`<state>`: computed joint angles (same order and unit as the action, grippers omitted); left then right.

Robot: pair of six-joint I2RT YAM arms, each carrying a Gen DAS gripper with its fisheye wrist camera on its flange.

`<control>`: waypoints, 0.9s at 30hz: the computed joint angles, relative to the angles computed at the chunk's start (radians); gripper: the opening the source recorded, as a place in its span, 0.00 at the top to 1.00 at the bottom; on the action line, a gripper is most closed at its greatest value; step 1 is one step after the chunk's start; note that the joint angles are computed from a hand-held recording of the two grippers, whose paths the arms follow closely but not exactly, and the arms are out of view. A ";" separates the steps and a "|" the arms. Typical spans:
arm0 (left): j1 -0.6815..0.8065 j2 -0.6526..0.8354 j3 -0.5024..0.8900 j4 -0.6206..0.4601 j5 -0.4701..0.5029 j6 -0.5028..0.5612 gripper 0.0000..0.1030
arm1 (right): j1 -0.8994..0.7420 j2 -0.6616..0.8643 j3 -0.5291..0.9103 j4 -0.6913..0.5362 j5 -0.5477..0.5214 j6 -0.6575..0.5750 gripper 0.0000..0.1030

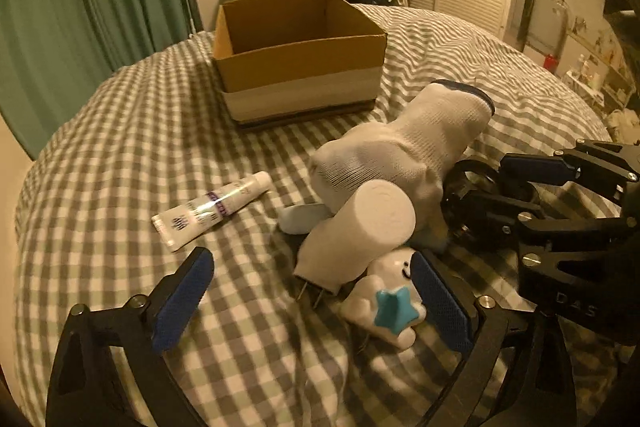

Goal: Organize objects
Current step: 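Grasp the white cylindrical bottle with the left gripper while the right grasps the black cup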

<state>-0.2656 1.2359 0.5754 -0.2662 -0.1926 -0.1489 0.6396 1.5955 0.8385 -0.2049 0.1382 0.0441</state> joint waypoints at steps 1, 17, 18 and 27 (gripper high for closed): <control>0.005 0.015 0.010 -0.001 0.002 -0.001 0.10 | -0.005 -0.011 -0.005 -0.003 -0.008 0.000 0.55; 0.016 0.088 0.079 -0.036 0.043 -0.014 0.67 | -0.078 -0.105 -0.006 -0.024 -0.052 -0.030 0.55; 0.015 0.065 0.082 -0.058 0.037 -0.022 0.67 | -0.078 -0.118 -0.009 -0.026 -0.050 -0.028 0.55; 0.021 -0.133 0.131 -0.214 0.008 -0.041 0.67 | -0.044 -0.253 -0.026 -0.057 -0.014 -0.030 0.55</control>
<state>-0.2448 1.1027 0.7059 -0.4801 -0.1844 -0.1897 0.5958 1.3421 0.8125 -0.2619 0.1238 0.0139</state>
